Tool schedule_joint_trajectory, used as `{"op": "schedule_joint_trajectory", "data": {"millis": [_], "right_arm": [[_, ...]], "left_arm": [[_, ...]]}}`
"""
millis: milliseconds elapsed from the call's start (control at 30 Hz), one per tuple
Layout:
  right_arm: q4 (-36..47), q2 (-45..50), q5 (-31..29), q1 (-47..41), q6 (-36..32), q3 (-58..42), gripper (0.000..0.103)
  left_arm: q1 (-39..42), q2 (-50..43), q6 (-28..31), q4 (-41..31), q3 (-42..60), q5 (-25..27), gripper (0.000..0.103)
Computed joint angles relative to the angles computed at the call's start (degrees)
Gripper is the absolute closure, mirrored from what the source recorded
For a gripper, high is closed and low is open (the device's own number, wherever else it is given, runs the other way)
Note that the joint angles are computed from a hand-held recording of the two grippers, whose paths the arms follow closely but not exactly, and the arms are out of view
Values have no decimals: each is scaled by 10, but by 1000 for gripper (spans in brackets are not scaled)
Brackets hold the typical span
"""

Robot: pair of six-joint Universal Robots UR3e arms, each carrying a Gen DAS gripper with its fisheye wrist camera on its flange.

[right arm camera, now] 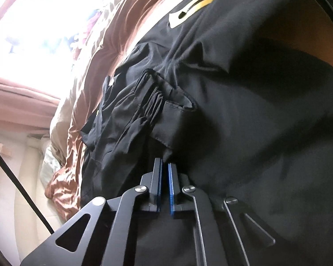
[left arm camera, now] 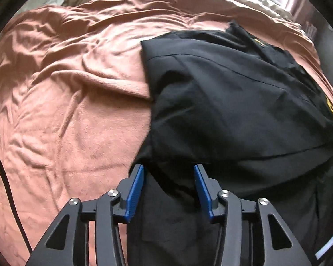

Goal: Fold large clothes

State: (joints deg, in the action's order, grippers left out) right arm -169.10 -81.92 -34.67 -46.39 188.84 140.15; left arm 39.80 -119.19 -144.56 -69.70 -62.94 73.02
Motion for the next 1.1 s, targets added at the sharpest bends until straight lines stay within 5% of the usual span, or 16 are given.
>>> {"op": "schedule_joint_trajectory", "data": {"millis": [267,367,467,500,533,667,733,867,1100], "right_arm": [[-26,16,11,-4,-4,3,103],[92,-60,29,-55,-82,26,99],[280,-186,54,-142,-197,48,69],[339,-231,58,-170,-228,53,44],[418,-287,58,-208,-269,54,35],[707,-392,44,-320,-446,0,35],[751,-417,29,-352,-476,-13,35],[780,-409,16,-396,-512,-36,35],[727,-391,16,-465,-521,-22,35]], "left_arm": [[2,-7,-38,6,12,-4,61],[16,19,-53,-16,2,-25,61],[36,60,-55,-41,-28,-66,60],[40,79,-54,-46,-44,-76,59],[44,95,-51,-53,-56,-84,59],[62,164,-42,-75,-111,-122,59],[67,190,-39,-78,-131,-131,58],[79,244,-32,-73,-181,-142,48],[108,297,-27,-59,-245,-146,48]]}}
